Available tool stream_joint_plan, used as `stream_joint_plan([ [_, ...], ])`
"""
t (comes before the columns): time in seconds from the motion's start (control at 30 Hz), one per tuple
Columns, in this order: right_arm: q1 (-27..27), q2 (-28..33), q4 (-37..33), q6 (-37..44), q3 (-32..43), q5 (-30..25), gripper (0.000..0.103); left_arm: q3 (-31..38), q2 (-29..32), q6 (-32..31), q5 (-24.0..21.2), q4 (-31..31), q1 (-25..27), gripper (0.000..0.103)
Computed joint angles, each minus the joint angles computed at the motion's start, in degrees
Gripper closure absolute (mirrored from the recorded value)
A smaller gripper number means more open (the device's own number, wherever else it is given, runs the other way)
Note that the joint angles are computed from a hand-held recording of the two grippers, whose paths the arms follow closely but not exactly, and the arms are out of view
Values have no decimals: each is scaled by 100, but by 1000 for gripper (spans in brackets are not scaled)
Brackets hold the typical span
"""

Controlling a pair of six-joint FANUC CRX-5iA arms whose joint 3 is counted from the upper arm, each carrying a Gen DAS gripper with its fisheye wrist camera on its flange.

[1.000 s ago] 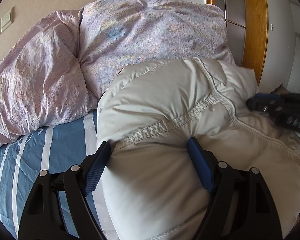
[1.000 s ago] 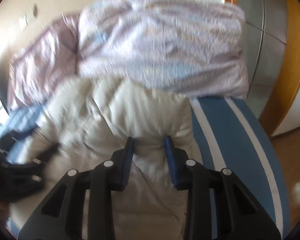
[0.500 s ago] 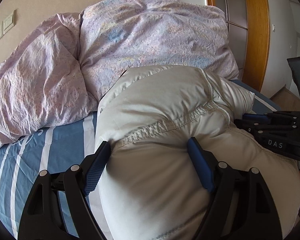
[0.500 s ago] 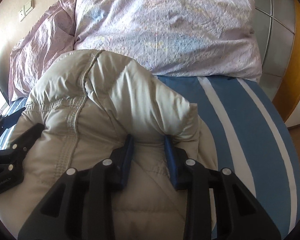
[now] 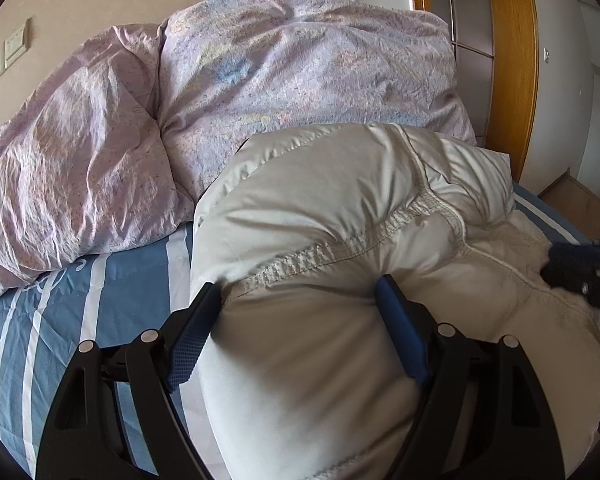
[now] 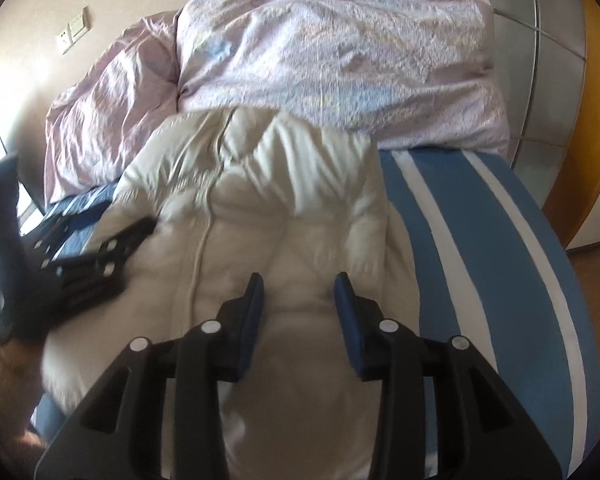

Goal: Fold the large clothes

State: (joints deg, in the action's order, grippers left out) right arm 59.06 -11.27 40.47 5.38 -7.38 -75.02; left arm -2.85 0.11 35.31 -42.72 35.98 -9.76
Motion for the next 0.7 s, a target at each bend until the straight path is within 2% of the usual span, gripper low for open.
stream_joint_plan([
  [0.13, -119, 51, -297, 127, -51, 199, 63, -64, -60, -51, 10, 161, 47, 21],
  [0.27, -144, -61, -294, -61, -253, 433, 63, 218, -77, 59, -766, 269, 340, 20],
  [0.37, -158, -99, -299, -120, -305, 502, 63, 89, -270, -283, -1013, 492, 513, 19],
  [0.43, -151, -78, -289, -109, -287, 470, 63, 129, -275, -385, -1287, 416, 556, 19],
  [0.53, -138, -75, -255, -119, -305, 462, 63, 100, -285, -422, -1289, 286, 516, 17],
  [0.6, -134, -66, -228, -126, -315, 460, 63, 238, -150, -258, -1453, 187, 501, 16],
  [0.7, -127, -65, -201, -140, -339, 460, 63, 323, 14, -50, -1607, 191, 520, 9],
])
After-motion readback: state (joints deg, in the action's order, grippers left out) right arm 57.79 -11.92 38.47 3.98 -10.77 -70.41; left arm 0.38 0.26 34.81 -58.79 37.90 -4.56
